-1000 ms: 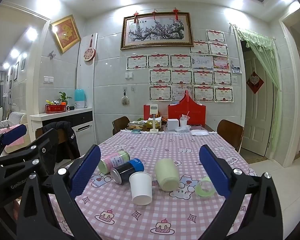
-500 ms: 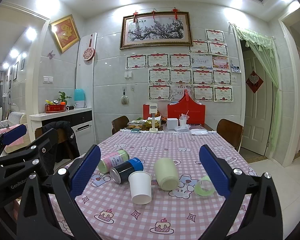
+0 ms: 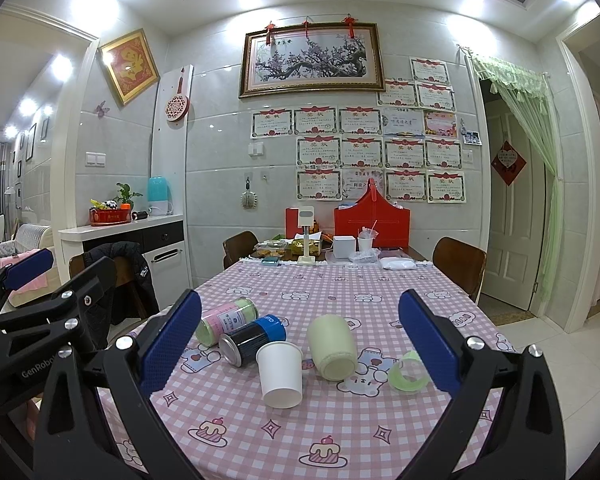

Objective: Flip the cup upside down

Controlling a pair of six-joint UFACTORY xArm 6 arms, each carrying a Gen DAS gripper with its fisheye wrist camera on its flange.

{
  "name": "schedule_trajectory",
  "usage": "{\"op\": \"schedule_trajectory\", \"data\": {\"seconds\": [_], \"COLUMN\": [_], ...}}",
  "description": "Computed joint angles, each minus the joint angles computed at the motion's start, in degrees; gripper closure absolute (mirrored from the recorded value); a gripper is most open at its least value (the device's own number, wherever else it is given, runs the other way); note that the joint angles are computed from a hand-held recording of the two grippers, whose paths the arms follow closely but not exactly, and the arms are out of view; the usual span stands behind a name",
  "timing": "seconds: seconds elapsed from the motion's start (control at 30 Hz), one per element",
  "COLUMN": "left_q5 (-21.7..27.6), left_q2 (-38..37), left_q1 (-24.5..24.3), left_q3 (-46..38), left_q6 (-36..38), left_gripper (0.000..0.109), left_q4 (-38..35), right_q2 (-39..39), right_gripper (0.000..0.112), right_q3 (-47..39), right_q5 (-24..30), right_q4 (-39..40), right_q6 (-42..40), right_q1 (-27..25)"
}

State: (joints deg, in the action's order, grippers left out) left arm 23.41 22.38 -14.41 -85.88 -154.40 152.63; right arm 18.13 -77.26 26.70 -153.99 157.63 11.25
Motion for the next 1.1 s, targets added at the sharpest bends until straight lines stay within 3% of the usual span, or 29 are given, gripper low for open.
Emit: {"op": "schedule_trajectory", "data": {"seconds": [0.5,0.77,1.0,1.1], "left_q5": [-0.41,-2.00,-10.43,-19.06], "left_q2": [1.34,5.33,13.40,20.27], "left_q1": [-0.01,0.17,2.59,4.83], "left_q3": [-1.40,-5.25,-16.87,-27.93], "left_q6": [0.46,2.55,7.64,11.46], "left_gripper": [0.018,0.018,0.018,0.018], "left_q4": [-0.38,-1.92,-5.12,-9.25], "right_q2": [0.56,5.13,11.53,14.21], "right_gripper": [0.017,0.017,0.017,0.017], "right_q3": [0.71,-4.82,-14.02,-18.65], "right_q5": [0.55,-2.12,-8.25,-10.66], "right_q4": [-1.96,-0.46,1.19,2.66], "right_q6": [1.81,0.14,-3.13,-4.90], "right_q1": [-0.58,-1.06,-1.66,-2.08]}}
